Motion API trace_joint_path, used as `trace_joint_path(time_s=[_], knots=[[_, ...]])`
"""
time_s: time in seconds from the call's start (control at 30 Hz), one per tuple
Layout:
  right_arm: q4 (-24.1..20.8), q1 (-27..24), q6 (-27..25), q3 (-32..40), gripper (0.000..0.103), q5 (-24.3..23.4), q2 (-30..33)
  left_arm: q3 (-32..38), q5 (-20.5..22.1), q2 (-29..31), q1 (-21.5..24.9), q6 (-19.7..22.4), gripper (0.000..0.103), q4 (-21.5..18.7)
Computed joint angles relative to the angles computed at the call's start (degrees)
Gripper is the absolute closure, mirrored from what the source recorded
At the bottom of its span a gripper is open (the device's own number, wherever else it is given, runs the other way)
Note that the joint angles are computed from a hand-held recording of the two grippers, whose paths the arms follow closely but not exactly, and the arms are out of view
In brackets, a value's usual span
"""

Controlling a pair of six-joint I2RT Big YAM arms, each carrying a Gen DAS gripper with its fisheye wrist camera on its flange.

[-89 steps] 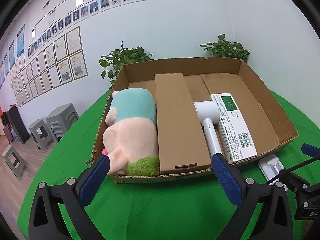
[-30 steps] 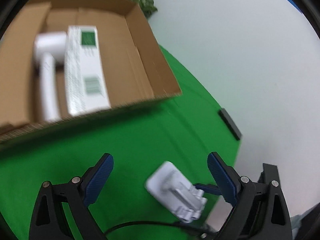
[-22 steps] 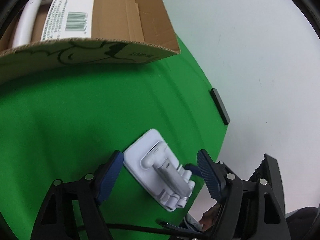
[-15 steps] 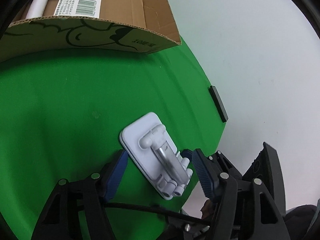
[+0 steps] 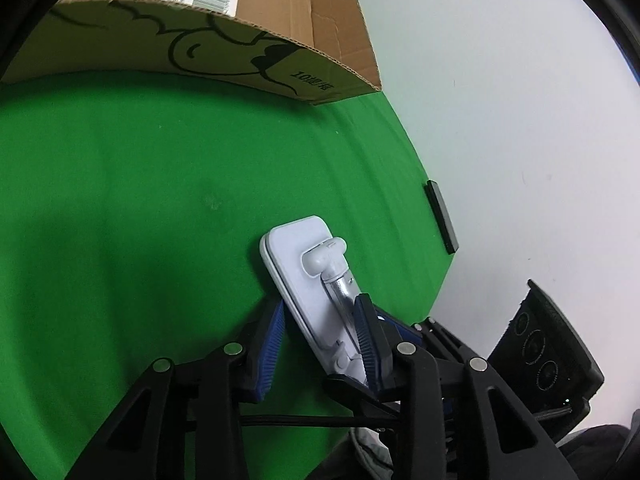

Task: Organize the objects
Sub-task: 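Lift the phone stand with the left gripper and carry it over the tray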

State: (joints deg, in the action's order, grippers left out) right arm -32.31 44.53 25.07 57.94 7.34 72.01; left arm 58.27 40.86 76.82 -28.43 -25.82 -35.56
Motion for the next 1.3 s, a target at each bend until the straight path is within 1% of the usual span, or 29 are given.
trace_joint_path(time_s=[0.03, 0.1, 0.13, 0.17, 0.23, 0.3, 0.37, 0.4, 0.47, 0.57, 0.6, 0.67, 0.73, 0.83, 0.93, 1.0, 1.03, 1.07, 1.13, 1.17, 1.2, 1.23, 1.3], knots=[[0.2, 0.2, 0.5, -0.2, 0.037, -0.2, -0.3, -0.3, 0.1, -0.4, 0.2, -0.1, 0.070, 0.2], [0.9, 0.1, 1.7, -0.8, 0.037, -1.0, -0.8, -1.8, -1.2, -2.1, -1.0, -1.4, 0.073, 1.3], [1.1, -0.1, 2.1, -0.9, 0.037, -1.5, -0.9, -2.3, -1.8, -2.8, -1.3, -1.5, 0.083, 1.6], [1.2, -0.1, 2.4, -1.0, 0.037, -1.8, -1.0, -2.5, -2.9, -3.5, -1.4, -1.1, 0.086, 1.1], [1.4, -0.2, 2.8, -1.1, 0.038, -2.2, -1.2, -2.7, -3.0, -4.2, -1.2, -0.9, 0.086, 0.9], [1.4, 0.3, 2.8, -0.9, 0.038, -1.5, -1.1, -3.6, -4.5, -5.1, -2.6, -1.6, 0.087, 2.1], [1.6, 0.5, 2.6, -0.7, 0.038, -1.0, -1.1, -3.9, -5.1, -6.5, -2.3, -0.6, 0.087, 1.7], [1.7, 0.8, 2.4, -0.6, 0.038, -0.3, -1.2, -2.7, -5.7, -4.9, -2.7, -0.8, 0.087, 2.8], [2.0, 1.5, 1.2, -0.1, 0.038, 1.8, -1.3, -2.2, -6.6, -6.3, -2.5, 0.3, 0.087, 2.3], [2.7, 2.4, -2.0, 1.4, 0.038, 5.7, -1.1, -0.5, -8.7, -8.2, -2.5, 2.4, 0.088, 0.9], [3.5, 3.0, -3.8, 2.1, 0.038, 8.1, -0.8, 0.3, -9.7, -8.6, -2.5, 3.2, 0.088, 0.6], [5.3, 3.3, -5.8, 3.1, 0.038, 10.3, -0.3, 2.2, -11.7, -9.5, -2.2, 4.9, 0.088, -0.6], [7.7, 3.0, -7.1, 4.5, 0.038, 10.7, 0.2, 4.1, -13.1, -10.1, -1.8, 6.5, 0.088, -1.6], [9.8, 2.5, -9.2, 6.5, 0.038, 10.7, 0.8, 7.4, -14.7, -10.7, -1.0, 9.0, 0.088, -3.4], [11.0, 2.0, -12.2, 9.0, 0.038, 10.8, 1.6, 10.7, -16.5, -9.9, -1.2, 10.3, 0.088, -4.3], [11.6, 1.4, -14.0, 11.1, 0.038, 10.6, 2.4, 14.0, -17.6, -8.9, -1.2, 11.6, 0.088, -6.0], [11.8, 1.1, -14.1, 11.7, 0.038, 10.2, 2.6, 16.0, -18.3, -8.1, -1.1, 12.6, 0.088, -7.1], [11.7, 0.5, -14.1, 12.6, 0.038, 9.5, 2.9, 19.4, -18.7, -6.0, -1.1, 13.2, 0.088, -8.4], [11.3, -1.1, -14.1, 14.9, 0.038, 7.6, 3.9, 23.7, -19.7, -3.5, -1.1, 14.7, 0.088, -10.5], [10.7, -2.1, -14.1, 16.3, 0.038, 6.3, 4.6, 26.7, -20.1, -1.9, -0.9, 15.7, 0.088, -12.5], [9.8, -3.3, -14.4, 18.3, 0.038, 5.1, 5.6, 29.1, -20.4, 0.2, -0.9, 15.9, 0.088, -13.2], [9.0, -4.2, -14.7, 20.2, 0.038, 4.3, 6.6, 32.8, -20.4, 2.4, -0.6, 16.2, 0.088, -15.0], [7.3, -5.7, -15.6, 24.4, 0.038, 3.2, 9.0, 38.6, -20.3, 4.8, 0.0, 16.2, 0.088, -18.0]])
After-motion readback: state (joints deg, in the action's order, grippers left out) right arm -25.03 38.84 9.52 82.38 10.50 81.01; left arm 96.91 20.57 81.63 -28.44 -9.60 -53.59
